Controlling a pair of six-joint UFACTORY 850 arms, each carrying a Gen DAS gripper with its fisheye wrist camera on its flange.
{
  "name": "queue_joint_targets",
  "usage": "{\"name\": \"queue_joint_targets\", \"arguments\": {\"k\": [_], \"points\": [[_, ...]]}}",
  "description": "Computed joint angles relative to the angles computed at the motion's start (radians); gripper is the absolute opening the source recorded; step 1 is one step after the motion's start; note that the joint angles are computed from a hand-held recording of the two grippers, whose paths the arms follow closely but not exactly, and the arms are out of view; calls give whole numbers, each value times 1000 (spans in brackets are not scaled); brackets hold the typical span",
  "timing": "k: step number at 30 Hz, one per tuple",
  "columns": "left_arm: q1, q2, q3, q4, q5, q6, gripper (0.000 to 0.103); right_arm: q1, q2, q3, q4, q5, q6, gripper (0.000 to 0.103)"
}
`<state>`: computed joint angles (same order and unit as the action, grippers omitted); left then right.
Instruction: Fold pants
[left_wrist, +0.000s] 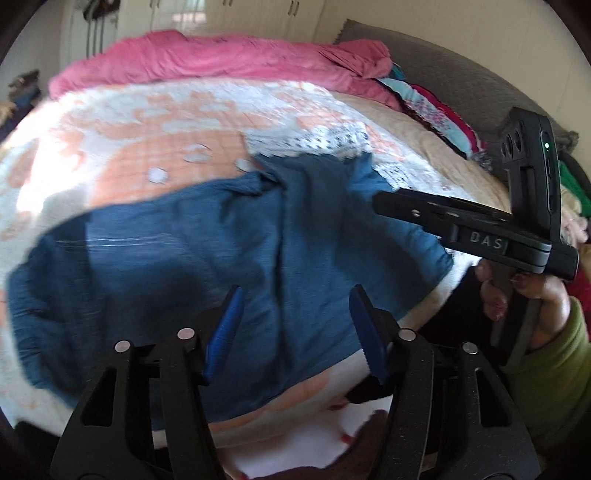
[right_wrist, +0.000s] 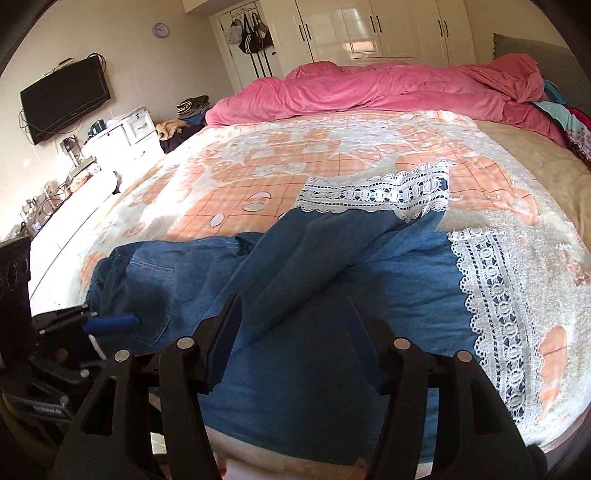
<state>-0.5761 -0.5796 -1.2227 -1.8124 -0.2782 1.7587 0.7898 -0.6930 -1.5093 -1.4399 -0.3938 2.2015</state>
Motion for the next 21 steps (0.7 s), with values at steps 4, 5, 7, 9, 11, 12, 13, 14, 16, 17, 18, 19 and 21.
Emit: {"name": "queue_joint_targets", "arguments": {"k": [4, 5, 7, 9, 11, 12, 13, 14, 16, 17, 18, 19, 21], "points": [[-10, -55, -64, 126, 5, -129, 39, -10, -12, -20, 45, 3, -59, 57], [-8, -67, -79, 166, -2, -172, 36, -12, -15, -27, 60, 6, -81, 57], [-6, -101, -123, 297, -5, -315, 35, -15, -26, -48, 106, -2, -139, 57], [-2, -138, -174, 435, -19, -481, 35, -19, -37, -66, 141, -2, -186, 57], [3, -161, -210, 493, -44, -562, 35, -26, -51, -92, 179, -6, -242, 57], [3, -172, -228, 494, -51, -577, 35, -31, -61, -113, 206, -8, -283, 57], [3, -176, -234, 469, -56, -554, 35, -35, -71, -130, 235, -14, -320, 57], [3, -181, -239, 437, -61, -517, 28, -40, -83, -155, 276, -19, -373, 57], [4, -191, -245, 353, -87, -433, 10, -53, -111, -211, 362, -30, -485, 57], [7, -196, -246, 332, -107, -414, 4, -60, -132, -251, 424, -40, -568, 57], [10, -201, -244, 292, -135, -378, 2, -66, -147, -278, 464, -44, -623, 57], [12, -206, -243, 265, -155, -350, 1, -73, -176, -331, 527, -65, -708, 57], [16, -205, -230, 211, -201, -282, 1, -84, -223, -412, 628, -87, -842, 57]]}}
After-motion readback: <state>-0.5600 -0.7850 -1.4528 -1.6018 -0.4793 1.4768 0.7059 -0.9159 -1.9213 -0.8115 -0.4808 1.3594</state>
